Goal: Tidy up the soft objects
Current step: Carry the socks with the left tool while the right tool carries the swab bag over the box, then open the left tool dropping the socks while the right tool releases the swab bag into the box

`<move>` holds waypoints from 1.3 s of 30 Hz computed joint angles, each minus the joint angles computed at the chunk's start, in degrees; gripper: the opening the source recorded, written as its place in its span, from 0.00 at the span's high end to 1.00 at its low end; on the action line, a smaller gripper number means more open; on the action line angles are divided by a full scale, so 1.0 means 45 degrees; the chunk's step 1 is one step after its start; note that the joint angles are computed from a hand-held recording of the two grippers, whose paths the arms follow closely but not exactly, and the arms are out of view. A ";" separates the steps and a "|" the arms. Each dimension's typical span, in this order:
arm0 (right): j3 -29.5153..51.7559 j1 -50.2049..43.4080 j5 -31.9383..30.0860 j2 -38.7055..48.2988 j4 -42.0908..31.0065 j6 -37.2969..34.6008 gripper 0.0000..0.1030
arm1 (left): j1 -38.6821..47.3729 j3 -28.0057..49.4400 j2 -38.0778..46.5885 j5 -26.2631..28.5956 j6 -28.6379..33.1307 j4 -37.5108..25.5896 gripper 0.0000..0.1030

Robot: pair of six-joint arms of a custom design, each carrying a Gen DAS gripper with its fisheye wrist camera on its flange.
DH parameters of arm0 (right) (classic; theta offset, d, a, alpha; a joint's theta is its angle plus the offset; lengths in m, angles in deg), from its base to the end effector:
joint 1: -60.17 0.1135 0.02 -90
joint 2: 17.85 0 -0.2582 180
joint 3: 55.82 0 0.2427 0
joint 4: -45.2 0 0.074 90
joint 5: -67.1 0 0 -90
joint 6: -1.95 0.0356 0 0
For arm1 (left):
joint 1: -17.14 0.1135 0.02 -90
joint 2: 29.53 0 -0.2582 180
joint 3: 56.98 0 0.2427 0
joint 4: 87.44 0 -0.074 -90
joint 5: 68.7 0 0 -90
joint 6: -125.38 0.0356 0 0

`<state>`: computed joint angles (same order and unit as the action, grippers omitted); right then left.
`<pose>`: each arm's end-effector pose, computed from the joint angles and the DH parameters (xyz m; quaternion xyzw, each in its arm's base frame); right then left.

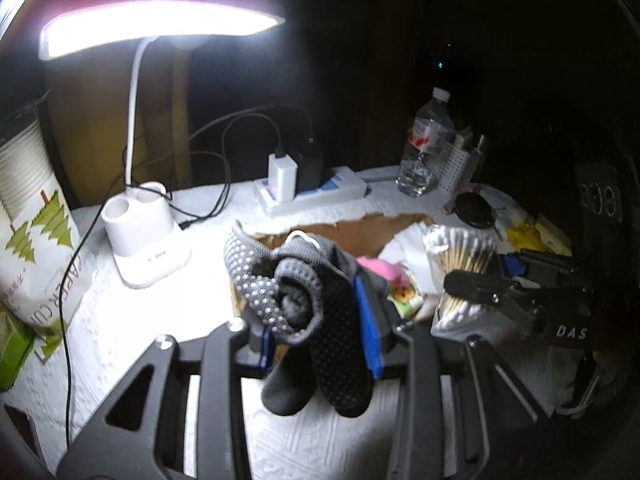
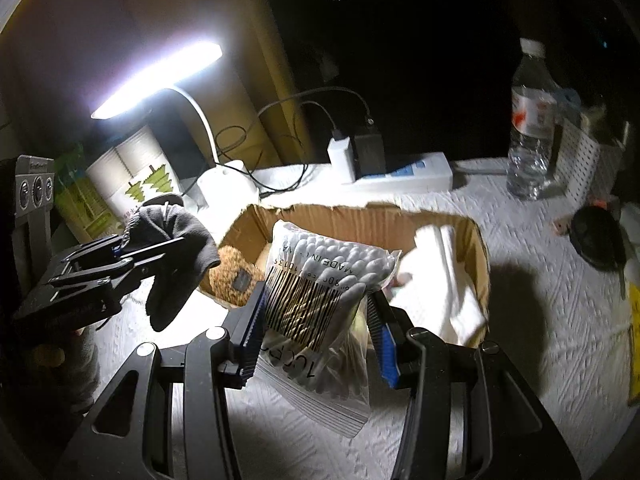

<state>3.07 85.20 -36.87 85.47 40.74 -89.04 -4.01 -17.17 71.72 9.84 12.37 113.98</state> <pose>0.2901 0.1449 0.1131 -0.2508 0.8959 0.1839 0.3171 0.2542 -0.0907 0.0835 -0.0568 0.9010 -0.0742 0.4235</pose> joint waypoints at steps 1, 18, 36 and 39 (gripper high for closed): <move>0.0207 0.0064 0.0046 0.0098 -0.0078 -0.0002 0.51 | 0.0186 0.0122 0.0071 0.0122 0.0113 0.0050 0.65; 0.2844 -0.0014 0.0020 0.2072 -0.0919 -0.0185 0.51 | 0.1691 0.3574 0.3819 0.1618 0.0541 -0.0884 0.56; 0.5467 0.0856 -0.0314 0.4823 -0.1571 0.0281 0.49 | 0.2201 0.1666 0.2735 0.1137 0.0172 0.0273 0.29; 0.5106 0.0993 0.0022 0.4633 -0.0961 0.0353 0.30 | 0.2232 0.1382 0.2523 0.1073 0.0130 0.0419 0.29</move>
